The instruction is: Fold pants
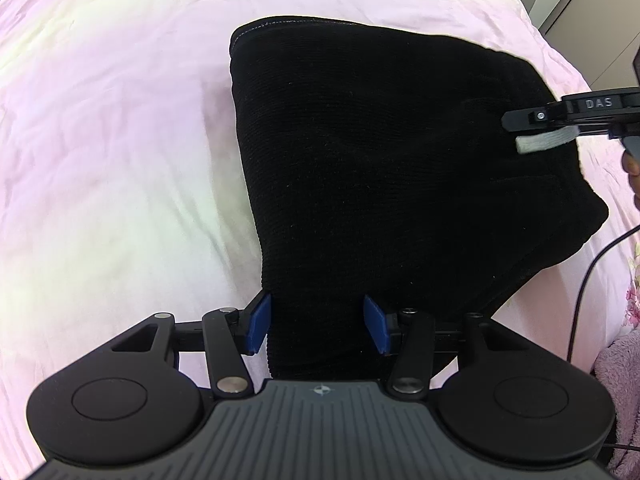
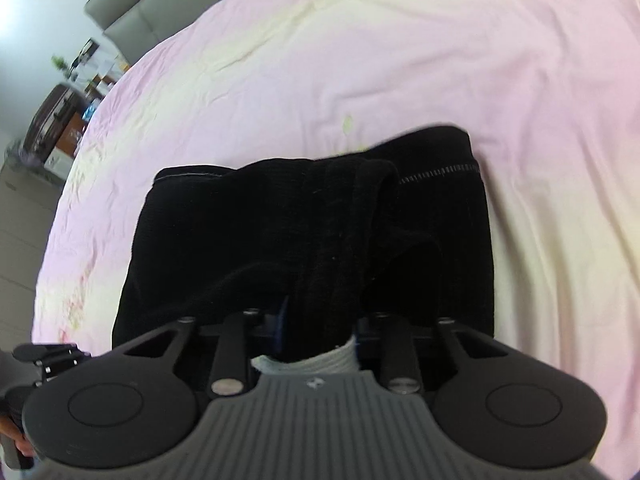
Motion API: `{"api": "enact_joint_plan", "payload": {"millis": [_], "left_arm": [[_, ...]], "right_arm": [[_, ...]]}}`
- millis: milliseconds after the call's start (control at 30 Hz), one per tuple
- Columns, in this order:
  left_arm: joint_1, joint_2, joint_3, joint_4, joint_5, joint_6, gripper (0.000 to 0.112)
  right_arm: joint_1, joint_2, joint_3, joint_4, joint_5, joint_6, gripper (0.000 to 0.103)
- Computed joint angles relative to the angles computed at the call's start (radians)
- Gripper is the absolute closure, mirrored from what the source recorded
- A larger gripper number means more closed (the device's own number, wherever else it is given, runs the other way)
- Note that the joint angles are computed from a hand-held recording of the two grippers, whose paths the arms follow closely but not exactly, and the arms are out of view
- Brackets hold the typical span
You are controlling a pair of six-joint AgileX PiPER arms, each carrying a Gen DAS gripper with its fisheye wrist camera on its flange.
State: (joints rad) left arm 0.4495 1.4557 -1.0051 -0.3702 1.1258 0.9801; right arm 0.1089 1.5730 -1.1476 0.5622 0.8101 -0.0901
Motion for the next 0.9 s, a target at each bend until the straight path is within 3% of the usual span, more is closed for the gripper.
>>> {"api": "enact_joint_plan", "payload": {"millis": [133,367,467,600,767,833,900], "left_arm": [[-0.003,-0.005,-0.001,0.0,-0.004,-0.02,0.056],[0.039,-0.059,-0.111,-0.137,0.053,-0.02,0.059],[0.01,-0.04,-0.18,-0.168,0.036,-0.095,0.063],[-0.089,-0.014,-0.181,-0.165,-0.074,-0.188,0.066],[-0.218,0.046,-0.135,-0.145,-0.279,-0.256,0.073],[-0.268,0.07,-0.128,-0.086,-0.354,-0.316,0.073],[-0.278,0.118,-0.154,-0.093,-0.364,-0.331,0.073]], "right_arm": [[0.063,-0.03,-0.089,-0.12,0.038,0.091,0.085],[0.073,-0.005,-0.415,-0.186,0.228,0.136,0.086],[0.032,0.024,-0.488,-0.203,0.291,0.147,0.086],[-0.066,0.038,-0.404,-0.158,0.288,0.124,0.086],[-0.144,0.072,-0.202,-0.077,0.19,0.013,0.084],[-0.145,0.091,-0.161,-0.084,0.137,-0.011,0.079],[-0.117,0.118,-0.175,-0.169,0.125,0.016,0.071]]}}
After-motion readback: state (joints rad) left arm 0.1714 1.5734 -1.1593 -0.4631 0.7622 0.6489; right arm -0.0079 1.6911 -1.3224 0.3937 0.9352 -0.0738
